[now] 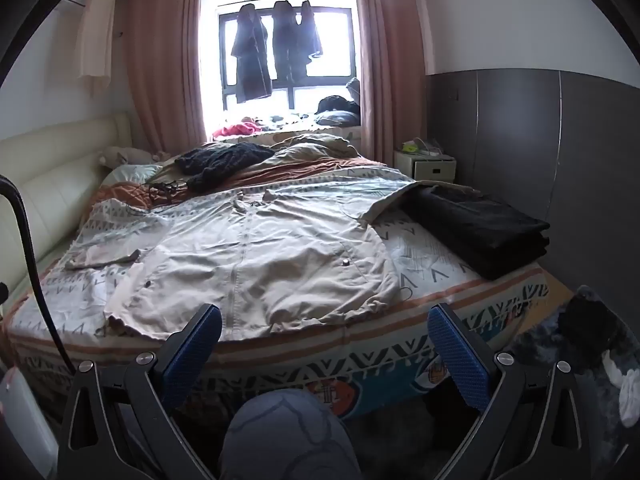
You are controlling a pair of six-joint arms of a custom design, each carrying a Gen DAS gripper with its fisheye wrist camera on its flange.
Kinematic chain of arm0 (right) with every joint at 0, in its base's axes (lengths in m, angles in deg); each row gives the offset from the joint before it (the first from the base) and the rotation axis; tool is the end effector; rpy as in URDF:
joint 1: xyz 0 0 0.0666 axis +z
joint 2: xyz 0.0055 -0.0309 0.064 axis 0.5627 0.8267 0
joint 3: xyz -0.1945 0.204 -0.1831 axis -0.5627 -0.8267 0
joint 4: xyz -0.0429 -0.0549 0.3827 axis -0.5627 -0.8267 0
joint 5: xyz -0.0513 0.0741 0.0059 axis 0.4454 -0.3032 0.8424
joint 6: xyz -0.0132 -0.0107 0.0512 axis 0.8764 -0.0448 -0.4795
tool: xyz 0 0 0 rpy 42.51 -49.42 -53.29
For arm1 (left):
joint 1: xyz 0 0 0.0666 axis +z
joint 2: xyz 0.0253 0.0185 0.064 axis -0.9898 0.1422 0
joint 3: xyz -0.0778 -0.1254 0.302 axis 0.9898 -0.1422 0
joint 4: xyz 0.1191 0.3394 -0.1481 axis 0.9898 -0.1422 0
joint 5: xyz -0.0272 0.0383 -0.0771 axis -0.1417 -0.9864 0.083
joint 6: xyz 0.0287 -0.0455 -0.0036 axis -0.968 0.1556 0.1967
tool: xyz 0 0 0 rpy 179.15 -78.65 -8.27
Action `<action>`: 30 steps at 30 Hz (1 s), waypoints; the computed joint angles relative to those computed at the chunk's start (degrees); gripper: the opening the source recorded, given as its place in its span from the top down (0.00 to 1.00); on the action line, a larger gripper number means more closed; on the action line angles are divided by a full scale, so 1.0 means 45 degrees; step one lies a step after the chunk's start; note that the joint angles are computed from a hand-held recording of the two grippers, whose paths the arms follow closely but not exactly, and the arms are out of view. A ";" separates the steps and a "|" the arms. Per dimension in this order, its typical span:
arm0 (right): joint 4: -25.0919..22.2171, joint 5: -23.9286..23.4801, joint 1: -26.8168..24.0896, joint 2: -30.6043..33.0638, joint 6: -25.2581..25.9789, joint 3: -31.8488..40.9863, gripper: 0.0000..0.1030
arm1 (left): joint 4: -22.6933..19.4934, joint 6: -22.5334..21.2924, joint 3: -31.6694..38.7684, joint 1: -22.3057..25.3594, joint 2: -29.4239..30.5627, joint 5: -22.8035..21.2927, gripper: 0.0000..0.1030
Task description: Fold large clothes
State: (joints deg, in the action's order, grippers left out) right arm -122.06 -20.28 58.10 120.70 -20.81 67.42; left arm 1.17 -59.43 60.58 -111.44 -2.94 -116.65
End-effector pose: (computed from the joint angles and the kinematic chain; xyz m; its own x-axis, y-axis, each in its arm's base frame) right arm 0.3730 0.1599 0.6421 -0.4626 -0.0721 -0.8837 -0.2507 0.9667 0.0523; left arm 0.2275 -0.1047 0.6238 -0.3594 -0.1912 -0.9134 -0.2571 0.9612 -0.1000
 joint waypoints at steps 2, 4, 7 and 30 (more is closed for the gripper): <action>0.0010 -0.0001 -0.0001 -0.0002 0.0015 0.0001 0.00 | 0.0053 -0.0055 -0.0023 0.0012 -0.0022 0.0040 0.02; -0.0011 -0.0010 -0.0001 0.0008 0.0018 0.0023 0.00 | 0.0056 -0.0108 0.0109 0.0028 0.0107 0.0042 0.02; -0.0021 -0.0009 -0.0005 0.0018 0.0005 0.0041 0.00 | 0.0057 -0.0144 0.0125 0.0038 0.0091 0.0039 0.02; 0.0073 -0.0142 -0.0137 -0.0095 -0.0014 -0.0154 0.00 | 0.0086 0.0001 -0.0129 -0.0223 -0.0062 -0.0218 0.02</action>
State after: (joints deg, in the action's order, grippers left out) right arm -121.73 -20.91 57.48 120.28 -20.88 66.72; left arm 1.56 -59.43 60.00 -112.44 -3.22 -117.64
